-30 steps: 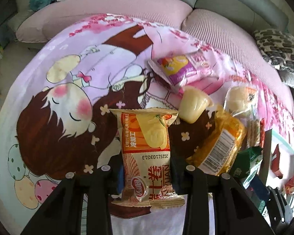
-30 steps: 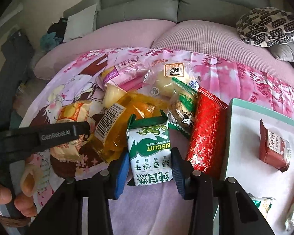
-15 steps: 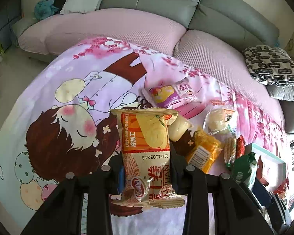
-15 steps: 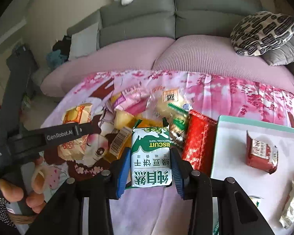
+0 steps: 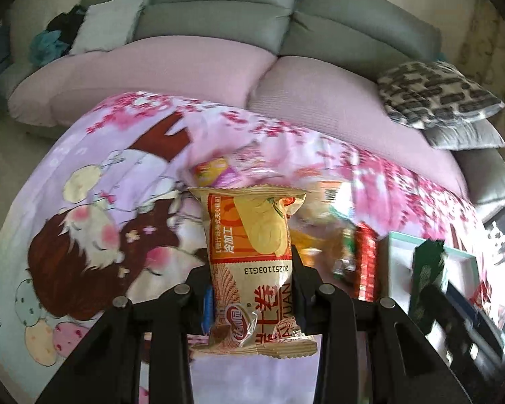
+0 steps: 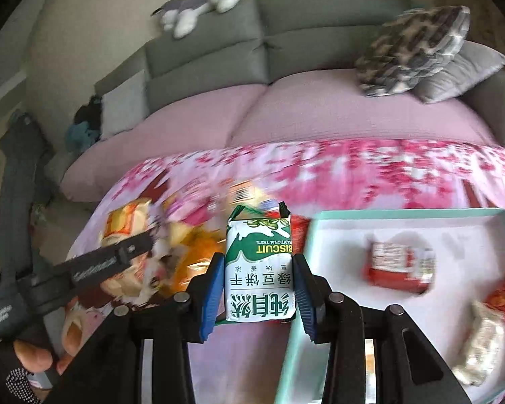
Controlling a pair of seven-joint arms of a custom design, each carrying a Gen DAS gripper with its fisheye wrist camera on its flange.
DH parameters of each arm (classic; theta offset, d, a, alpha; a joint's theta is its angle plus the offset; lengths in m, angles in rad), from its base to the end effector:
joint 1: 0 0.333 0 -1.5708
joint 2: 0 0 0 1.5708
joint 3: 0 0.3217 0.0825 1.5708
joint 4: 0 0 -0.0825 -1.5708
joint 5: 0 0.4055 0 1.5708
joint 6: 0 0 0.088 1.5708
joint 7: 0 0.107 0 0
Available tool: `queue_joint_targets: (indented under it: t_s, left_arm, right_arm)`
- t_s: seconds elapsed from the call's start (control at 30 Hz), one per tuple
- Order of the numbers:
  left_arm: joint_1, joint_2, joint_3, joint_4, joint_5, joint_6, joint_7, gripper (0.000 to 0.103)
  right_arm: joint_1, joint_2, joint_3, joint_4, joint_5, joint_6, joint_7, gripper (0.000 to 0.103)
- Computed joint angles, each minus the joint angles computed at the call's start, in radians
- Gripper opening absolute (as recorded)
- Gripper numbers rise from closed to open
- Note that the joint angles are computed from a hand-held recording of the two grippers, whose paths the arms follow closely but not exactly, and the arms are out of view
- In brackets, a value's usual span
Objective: Organize snacks
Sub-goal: 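Carry the bread bag and BISCUIT box over the tray with both tools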
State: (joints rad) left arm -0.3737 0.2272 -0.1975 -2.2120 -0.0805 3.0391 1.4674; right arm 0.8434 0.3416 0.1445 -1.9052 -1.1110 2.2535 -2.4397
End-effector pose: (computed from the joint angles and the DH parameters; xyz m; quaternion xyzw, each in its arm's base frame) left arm 0.5187 -0.3223 0.3352 -0.5386 0.7879 -0.2829 0.0958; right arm 0.3834 0.5276 0.3256 -0.4462 0.8053 -0.2511 0.2989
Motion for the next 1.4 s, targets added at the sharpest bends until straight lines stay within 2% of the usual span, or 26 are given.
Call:
queue_joint_targets:
  t_s: [0.07, 0.23, 0.5, 0.6, 0.7, 0.8, 0.93, 1.1, 1.23, 1.4]
  left_arm:
    - [0.020, 0.003, -0.043, 0.006, -0.030, -0.004, 0.048, 0.038]
    - [0.019, 0.016, -0.096, 0.027, -0.081, -0.017, 0.131, 0.038]
    - [-0.057, 0.050, -0.085, 0.067, -0.062, -0.033, 0.158, 0.038]
    - [-0.098, 0.065, -0.066, 0.080, -0.025, -0.046, 0.145, 0.038]
    - [-0.169, 0.090, -0.012, 0.105, 0.062, -0.073, 0.091, 0.038]
    - [-0.204, 0.127, 0.006, 0.149, 0.120, -0.114, 0.059, 0.038]
    - [-0.252, 0.153, 0.035, 0.193, 0.200, -0.113, 0.010, 0.038]
    - [-0.261, 0.200, 0.021, 0.248, 0.218, -0.147, -0.010, 0.038]
    - [-0.291, 0.234, 0.043, 0.280, 0.249, -0.167, -0.049, 0.038]
    - [-0.303, 0.253, 0.042, 0.291, 0.277, -0.162, -0.059, 0.038]
  right_arm:
    - [0.001, -0.049, 0.003, -0.063, 0.019, -0.035, 0.055, 0.042]
    - [-0.025, -0.150, 0.043, -0.189, 0.082, -0.117, 0.138, 0.042]
    - [-0.062, -0.242, 0.100, -0.297, 0.140, -0.181, 0.204, 0.042]
    - [-0.077, -0.266, 0.110, -0.338, 0.162, -0.171, 0.226, 0.042]
    - [-0.094, -0.280, 0.114, -0.376, 0.169, -0.138, 0.260, 0.042]
    - [-0.107, -0.283, 0.116, -0.395, 0.171, -0.114, 0.272, 0.042]
    - [-0.121, -0.290, 0.114, -0.419, 0.165, -0.081, 0.279, 0.042]
    - [-0.135, -0.295, 0.113, -0.441, 0.159, -0.050, 0.289, 0.042]
    - [-0.143, -0.302, 0.112, -0.457, 0.157, -0.034, 0.301, 0.042]
    - [-0.152, -0.300, 0.110, -0.466, 0.171, -0.021, 0.291, 0.042]
